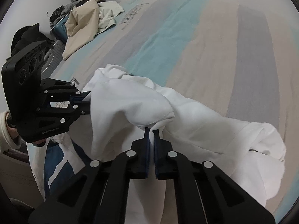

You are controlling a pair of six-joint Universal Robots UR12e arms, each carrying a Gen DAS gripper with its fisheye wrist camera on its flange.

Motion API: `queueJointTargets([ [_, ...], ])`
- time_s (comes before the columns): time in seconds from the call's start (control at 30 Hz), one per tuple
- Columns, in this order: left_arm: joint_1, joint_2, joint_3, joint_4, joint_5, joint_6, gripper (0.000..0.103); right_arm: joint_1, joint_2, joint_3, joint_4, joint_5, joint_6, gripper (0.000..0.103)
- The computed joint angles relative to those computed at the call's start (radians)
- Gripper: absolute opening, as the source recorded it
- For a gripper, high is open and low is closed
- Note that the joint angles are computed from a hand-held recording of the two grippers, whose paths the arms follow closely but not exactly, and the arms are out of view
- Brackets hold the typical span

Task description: Fold large clothes

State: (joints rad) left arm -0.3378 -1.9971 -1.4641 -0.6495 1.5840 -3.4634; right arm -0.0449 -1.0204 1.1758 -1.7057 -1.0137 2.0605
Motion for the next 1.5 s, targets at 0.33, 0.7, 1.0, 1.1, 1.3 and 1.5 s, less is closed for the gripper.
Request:
queueJointTargets([
  [0.33,-0.082,0.073,-0.058,0.087,0.16,0.005,0.003,-0.055,-0.183,0.233,-0.206,0.067,-0.103,0.002],
  [0.7,-0.193,0.099,-0.145,0.046,0.228,-0.062,0.003,-0.12,-0.344,0.5,-0.313,-0.043,-0.172,0.002],
  [1.0,-0.215,0.109,-0.182,-0.041,0.197,-0.172,0.014,-0.129,-0.378,0.588,-0.33,-0.147,-0.163,0.008],
  [1.1,-0.216,0.116,-0.182,-0.062,0.188,-0.176,0.032,-0.132,-0.385,0.596,-0.331,-0.147,-0.146,0.035],
  [1.3,-0.211,0.15,-0.216,-0.063,0.127,-0.25,0.066,-0.151,-0.411,0.607,-0.319,-0.132,-0.075,0.055],
  [1.5,-0.229,0.19,-0.251,-0.127,0.137,-0.389,0.096,-0.179,-0.444,0.638,-0.341,-0.173,0.036,0.069],
])
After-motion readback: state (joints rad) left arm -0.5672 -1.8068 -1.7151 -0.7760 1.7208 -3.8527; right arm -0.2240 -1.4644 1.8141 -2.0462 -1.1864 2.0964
